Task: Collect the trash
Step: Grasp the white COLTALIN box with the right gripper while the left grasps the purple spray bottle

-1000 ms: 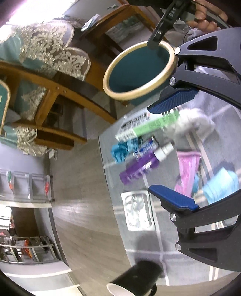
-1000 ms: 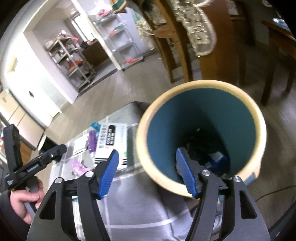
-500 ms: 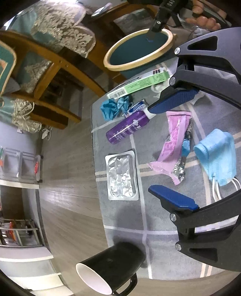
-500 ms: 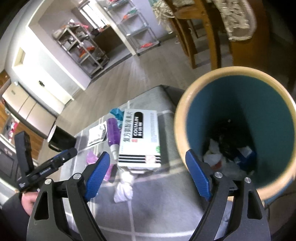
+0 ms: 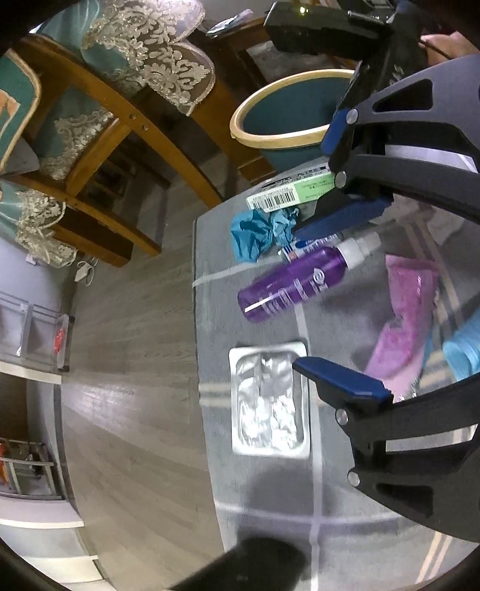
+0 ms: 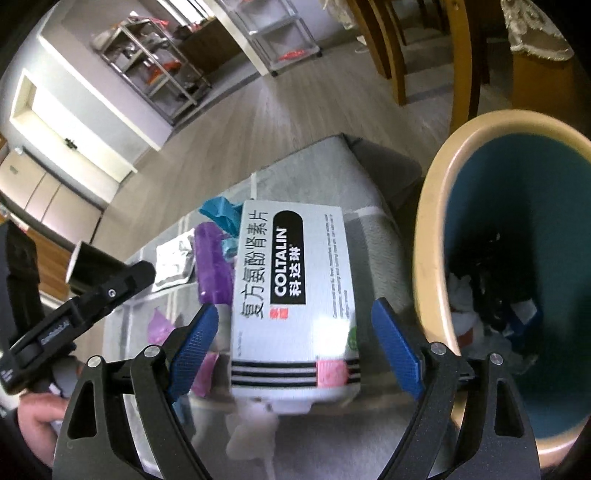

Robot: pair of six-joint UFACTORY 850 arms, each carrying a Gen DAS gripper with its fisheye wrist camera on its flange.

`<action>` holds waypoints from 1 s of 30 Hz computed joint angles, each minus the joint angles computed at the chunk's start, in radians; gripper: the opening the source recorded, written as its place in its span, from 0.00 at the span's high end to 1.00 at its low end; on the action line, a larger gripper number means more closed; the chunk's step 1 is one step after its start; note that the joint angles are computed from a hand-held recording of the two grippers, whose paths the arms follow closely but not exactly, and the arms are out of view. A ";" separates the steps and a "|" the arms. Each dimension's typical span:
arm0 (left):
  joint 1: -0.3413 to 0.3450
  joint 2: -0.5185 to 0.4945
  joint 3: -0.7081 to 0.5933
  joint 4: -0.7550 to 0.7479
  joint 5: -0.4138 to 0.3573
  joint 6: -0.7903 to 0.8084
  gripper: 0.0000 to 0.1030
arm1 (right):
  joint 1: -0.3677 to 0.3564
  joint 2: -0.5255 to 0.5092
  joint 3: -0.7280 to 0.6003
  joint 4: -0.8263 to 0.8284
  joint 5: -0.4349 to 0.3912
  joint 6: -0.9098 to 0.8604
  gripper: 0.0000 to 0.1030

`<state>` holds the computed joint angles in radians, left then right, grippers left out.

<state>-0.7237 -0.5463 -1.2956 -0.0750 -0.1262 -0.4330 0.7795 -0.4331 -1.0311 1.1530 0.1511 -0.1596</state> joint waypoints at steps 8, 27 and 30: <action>-0.004 -0.072 -0.074 -0.097 -0.040 0.077 0.48 | 0.017 -0.038 -0.054 0.408 0.045 -0.498 0.14; -0.013 -0.166 -0.165 -0.115 -0.106 0.082 0.68 | 0.040 -0.052 -0.094 0.739 0.097 -0.898 0.27; -0.011 -0.150 -0.142 -0.116 -0.103 0.077 0.68 | 0.044 -0.049 -0.089 0.704 0.108 -0.865 0.28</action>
